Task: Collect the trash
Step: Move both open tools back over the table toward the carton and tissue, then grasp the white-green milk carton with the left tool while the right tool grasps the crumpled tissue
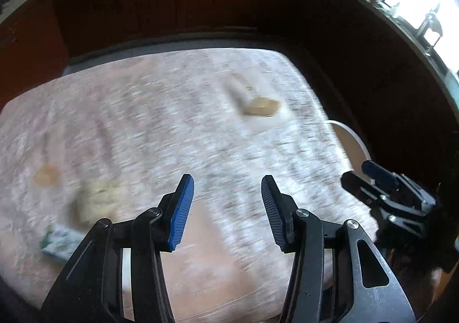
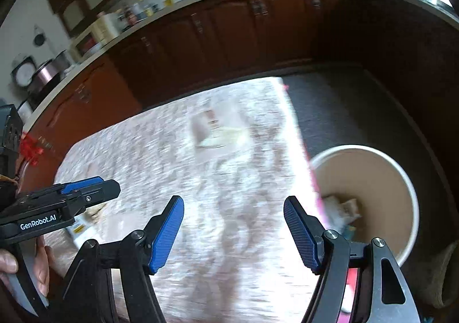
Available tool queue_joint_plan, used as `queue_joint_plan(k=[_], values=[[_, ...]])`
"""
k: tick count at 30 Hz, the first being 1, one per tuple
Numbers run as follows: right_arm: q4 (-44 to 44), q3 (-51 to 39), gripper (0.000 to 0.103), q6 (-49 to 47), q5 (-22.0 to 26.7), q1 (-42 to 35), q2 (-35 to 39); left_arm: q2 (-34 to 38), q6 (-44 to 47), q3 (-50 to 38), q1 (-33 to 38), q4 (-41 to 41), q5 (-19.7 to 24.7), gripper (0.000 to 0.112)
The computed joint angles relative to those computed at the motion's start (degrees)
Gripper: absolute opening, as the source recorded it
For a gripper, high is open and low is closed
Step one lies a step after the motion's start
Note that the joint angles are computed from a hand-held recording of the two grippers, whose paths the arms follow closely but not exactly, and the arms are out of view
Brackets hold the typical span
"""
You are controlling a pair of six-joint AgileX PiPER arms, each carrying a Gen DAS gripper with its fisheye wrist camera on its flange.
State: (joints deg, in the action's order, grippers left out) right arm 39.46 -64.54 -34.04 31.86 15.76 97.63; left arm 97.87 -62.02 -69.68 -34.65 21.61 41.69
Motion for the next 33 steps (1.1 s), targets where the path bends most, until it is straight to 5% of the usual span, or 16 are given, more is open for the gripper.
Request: queue_joint_plan(k=[12,21,22,27,33], values=[[9.3,-16.1,0.069,-2.8,9.9,15.4,15.5,-21.2,1.8,24.2,13.6,-2.5,2.0,0.047],[4.0,-42.5,0.069,9.3,19.3,24.3,34.9,-29.3,13.1,33.8,21.2,-13.3,2.6,0.047],[3.3,-45.7,0.069,11.1,20.7,24.9,37.5,-29.1,13.4,34.3,21.2,-13.6,2.7,0.047],[6.3,-50.6,0.029,10.1,24.7,25.3,42.2,-24.0,15.1,35.2,21.5,-14.4,2.1,0.047],[9.4,-36.4,0.026,2.5,15.7,20.6,31.2,-13.5,14.9,31.6,24.4,-11.9,-6.2,0.047]])
